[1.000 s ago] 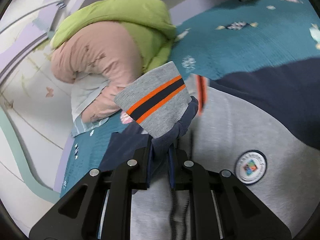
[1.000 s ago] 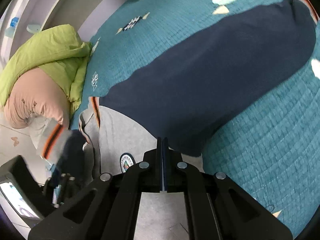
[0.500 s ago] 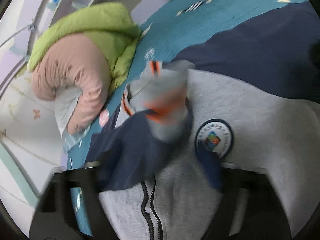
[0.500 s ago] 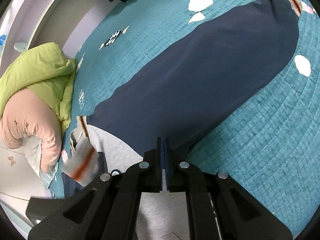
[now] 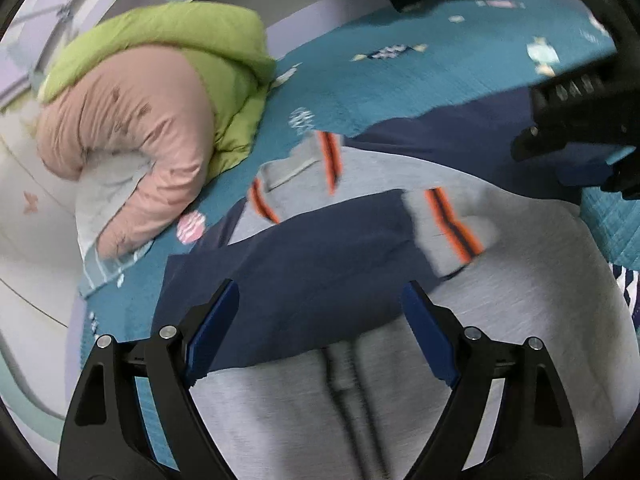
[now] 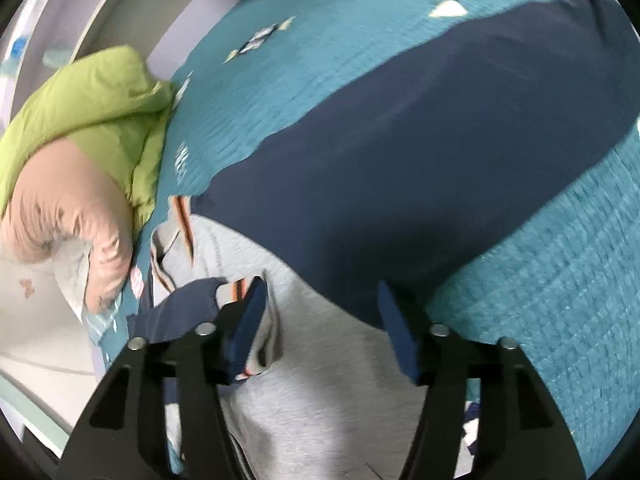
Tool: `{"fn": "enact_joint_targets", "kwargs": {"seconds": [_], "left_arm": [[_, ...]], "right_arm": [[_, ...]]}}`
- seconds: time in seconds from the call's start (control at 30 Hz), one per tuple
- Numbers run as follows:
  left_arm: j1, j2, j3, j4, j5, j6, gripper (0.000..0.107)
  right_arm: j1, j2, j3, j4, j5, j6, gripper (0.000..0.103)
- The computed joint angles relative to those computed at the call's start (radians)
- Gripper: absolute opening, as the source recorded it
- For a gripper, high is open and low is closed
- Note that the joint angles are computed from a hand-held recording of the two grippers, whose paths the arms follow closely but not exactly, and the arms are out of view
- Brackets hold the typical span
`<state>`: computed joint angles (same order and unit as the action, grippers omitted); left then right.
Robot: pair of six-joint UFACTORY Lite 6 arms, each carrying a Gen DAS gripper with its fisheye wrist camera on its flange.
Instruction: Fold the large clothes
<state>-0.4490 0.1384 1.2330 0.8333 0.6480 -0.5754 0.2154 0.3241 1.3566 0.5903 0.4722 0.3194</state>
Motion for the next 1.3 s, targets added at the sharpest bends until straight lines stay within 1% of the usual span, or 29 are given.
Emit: {"fn": "enact_joint_targets", "kwargs": {"seconds": [0.07,0.1,0.2,0.23,0.27,0.37,0.43,0.53,0.57,0.6,0.63,0.73,0.77,0.8,0.87,0.9,0.93,1.0,1.03,1.1,1.2,1.3], "left_arm": [[0.099,-0.033,0.009,-0.162,-0.044,0.174,0.084],[0.14,-0.04,0.016,-0.23,-0.055,0.244,0.085],[0.324,-0.037,0.06,-0.451,-0.079,0.486,0.085],[0.365,-0.033,0.07,-0.492,-0.08,0.528,0.085],[0.419,-0.017,0.093,-0.542,-0.076,0.581,0.085],[0.555,0.041,0.165,-0.637,-0.06,0.694,0.085],[0.625,0.086,0.216,-0.691,-0.046,0.756,0.085],[0.717,0.198,0.346,-0.777,0.014,0.823,0.085],[0.745,0.237,0.396,-0.828,0.042,0.862,0.085],[0.779,0.293,0.467,-0.908,0.094,0.92,0.085],[0.797,0.331,0.511,-0.946,0.122,0.946,0.085],[0.83,0.45,0.642,-1.0,0.183,0.952,0.084],[0.844,0.505,0.702,-1.022,0.221,0.94,0.079],[0.858,0.562,0.763,-1.049,0.262,0.922,0.071],[0.888,0.659,0.868,-1.101,0.342,0.9,0.03],[0.899,0.684,0.888,-1.116,0.355,0.888,0.023],[0.915,0.702,0.895,-1.137,0.36,0.873,0.017],[0.961,0.672,0.83,-1.234,0.331,0.914,0.013],[0.98,0.666,0.819,-1.266,0.337,0.928,0.011],[1.016,0.658,0.815,-1.311,0.357,0.95,0.01],[1.034,0.643,0.825,-1.318,0.374,0.996,0.01],[1.029,0.674,0.859,-1.277,0.383,0.992,0.01]], "right_arm": [[0.016,0.024,0.031,0.074,0.013,-0.093,0.06],[0.031,0.044,0.058,0.082,0.028,-0.115,0.062],[0.092,0.122,0.171,-0.06,0.081,-0.032,0.064],[0.109,0.15,0.204,-0.084,0.099,-0.021,0.064],[0.117,0.174,0.227,-0.071,0.113,-0.034,0.064],[0.125,0.223,0.252,0.002,0.132,-0.074,0.064],[0.14,0.251,0.279,-0.021,0.141,-0.049,0.064],[0.164,0.271,0.323,-0.084,0.145,-0.012,0.065],[0.167,0.276,0.328,-0.068,0.142,-0.024,0.063],[0.168,0.279,0.328,-0.047,0.138,-0.038,0.062],[0.169,0.28,0.324,-0.031,0.132,-0.047,0.06],[0.184,0.292,0.344,-0.122,0.132,0.027,0.05],[0.187,0.288,0.341,-0.142,0.126,0.046,0.044],[0.189,0.289,0.343,-0.169,0.125,0.075,0.037],[0.182,0.277,0.321,-0.159,0.108,0.071,0.033],[0.179,0.269,0.309,-0.157,0.097,0.073,0.029],[0.178,0.263,0.302,-0.16,0.089,0.073,0.028],[0.184,0.258,0.303,-0.193,0.08,0.096,0.022],[0.186,0.251,0.299,-0.203,0.071,0.102,0.02],[0.186,0.238,0.288,-0.191,0.053,0.091,0.016],[0.19,0.233,0.29,-0.196,0.048,0.085,0.016],[0.206,0.272,0.333,-0.281,0.072,0.152,0.016]]}}
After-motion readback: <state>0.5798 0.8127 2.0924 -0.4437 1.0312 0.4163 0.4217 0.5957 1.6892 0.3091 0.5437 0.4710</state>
